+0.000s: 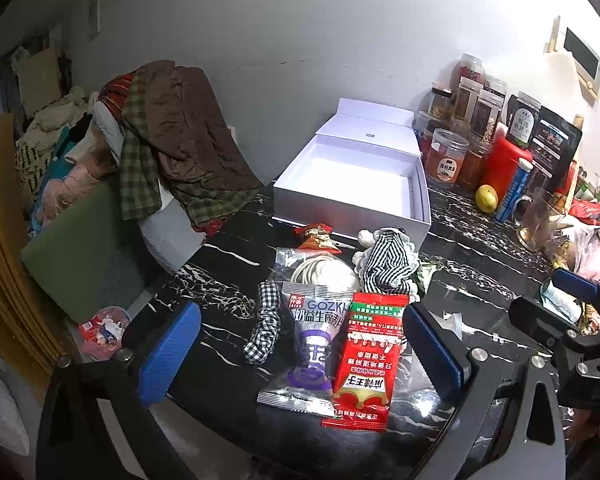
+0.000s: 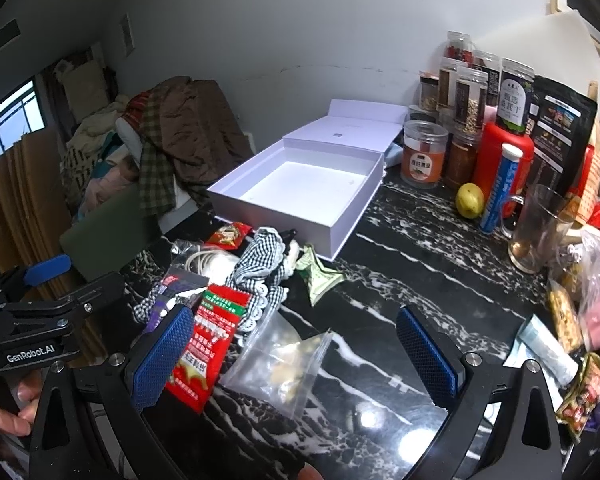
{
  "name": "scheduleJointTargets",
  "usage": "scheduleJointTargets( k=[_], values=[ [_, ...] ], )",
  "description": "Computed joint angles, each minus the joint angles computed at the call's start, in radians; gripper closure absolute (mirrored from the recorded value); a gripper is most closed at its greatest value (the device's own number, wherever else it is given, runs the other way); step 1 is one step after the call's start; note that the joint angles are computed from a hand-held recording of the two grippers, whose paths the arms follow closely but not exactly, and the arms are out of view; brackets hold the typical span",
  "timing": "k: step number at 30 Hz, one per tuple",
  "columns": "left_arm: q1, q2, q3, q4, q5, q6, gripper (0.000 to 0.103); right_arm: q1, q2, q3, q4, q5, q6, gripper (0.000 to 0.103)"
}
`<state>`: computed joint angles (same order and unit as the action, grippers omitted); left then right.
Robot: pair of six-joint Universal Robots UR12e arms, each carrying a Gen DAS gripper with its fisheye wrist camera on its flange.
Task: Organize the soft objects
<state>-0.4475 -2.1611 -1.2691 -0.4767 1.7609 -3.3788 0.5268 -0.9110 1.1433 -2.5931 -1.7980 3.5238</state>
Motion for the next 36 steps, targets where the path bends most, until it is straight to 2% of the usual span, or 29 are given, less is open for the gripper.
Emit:
scheduleJointTargets(
  k=[5,10,21,26,30,33,36],
  values=[
    [0.002,0.004,-0.007,-0.004,-0.01,-0.008,0.0,-0.001,-0.001,0.002,0.004,0.006,0.001,0.0],
    [0.014,0.014,-0.023,0.002,-0.073,-0.037,0.0,0.002,-0.003,0.011,0.007,0.009,0.003,0.0],
    [0.0,0.018,-0.033,-0.02,-0.024,-0.026,0.0,0.018,-0.028,0.068,-0.011,-0.002,-0.015,0.0],
    [-0.003,0.013,-0.036,-0.05,-0.026,-0.029,0.0,0.013,-0.037,0.1,-0.013,0.029,-0.003,0.0],
    [-0.002,0.007,-0.041,-0.057,-0.048,-0.023,0.0,0.008,-0.035,0.11,-0.009,0.056,0.002,0.0],
    [0.002,0.004,-0.044,-0.061,-0.092,-0.017,0.0,0.001,-0.03,0.112,-0.003,0.084,0.017,0.0],
    [0.002,-0.002,-0.042,-0.069,-0.095,-0.007,0.0,-0.003,-0.021,0.109,-0.003,0.095,0.033,0.0]
  ],
)
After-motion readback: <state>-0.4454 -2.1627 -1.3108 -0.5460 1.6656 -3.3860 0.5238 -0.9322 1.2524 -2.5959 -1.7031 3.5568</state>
